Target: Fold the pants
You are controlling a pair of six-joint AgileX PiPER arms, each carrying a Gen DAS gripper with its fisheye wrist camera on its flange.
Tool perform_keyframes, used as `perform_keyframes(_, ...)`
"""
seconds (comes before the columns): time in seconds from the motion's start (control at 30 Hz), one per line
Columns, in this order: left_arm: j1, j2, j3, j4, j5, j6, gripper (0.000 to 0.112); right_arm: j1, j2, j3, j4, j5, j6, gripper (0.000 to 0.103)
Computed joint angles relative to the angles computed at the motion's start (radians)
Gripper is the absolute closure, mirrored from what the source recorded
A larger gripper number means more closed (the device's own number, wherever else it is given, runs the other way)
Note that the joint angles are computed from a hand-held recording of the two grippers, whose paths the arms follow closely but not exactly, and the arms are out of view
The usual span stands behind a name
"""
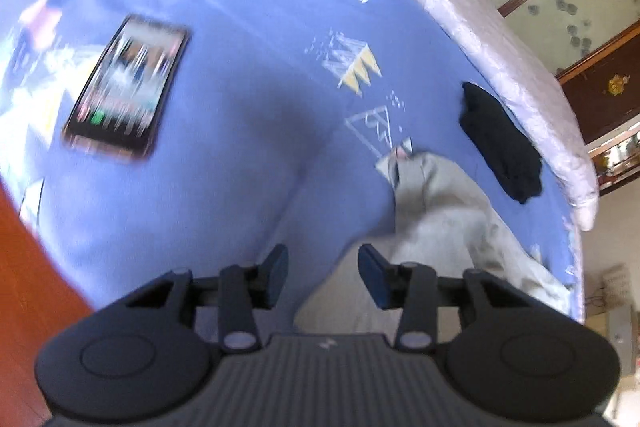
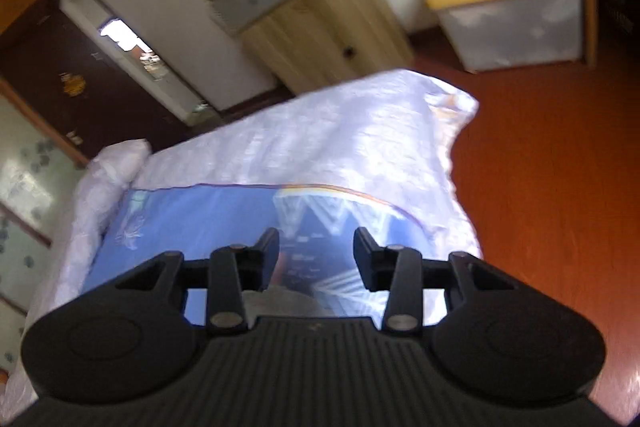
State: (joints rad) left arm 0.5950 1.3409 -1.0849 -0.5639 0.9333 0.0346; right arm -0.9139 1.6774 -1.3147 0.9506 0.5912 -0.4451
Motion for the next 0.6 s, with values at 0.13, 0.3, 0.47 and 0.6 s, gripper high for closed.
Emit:
perform_keyframes(0.13,-0.140,0.192,-0.182,0.083,-0.080,-0.048,0.071,0.102,-0.048,0.019,0.034,0.084,-0.095,0.059)
perform_keyframes(0.3,-0.252,0.465,-0.418,0.036,-0.122,-0.016,0.050,0.350,-0.084,0.101,-0.071,0.127,-0.059,0.059)
perform_keyframes(0.47,-0.315,0.629,-0.547,0.046,-0.161,-0.012,0.033,0.543,-0.071,0.183,-0.148,0.088,0.020,0.058)
perform_keyframes(0.6,-0.378,0.660,-0.552,0.063,-0.182,0.077,0.076,0.669,-0.136,0.247,-0.290,-0.056,-0.009,0.045)
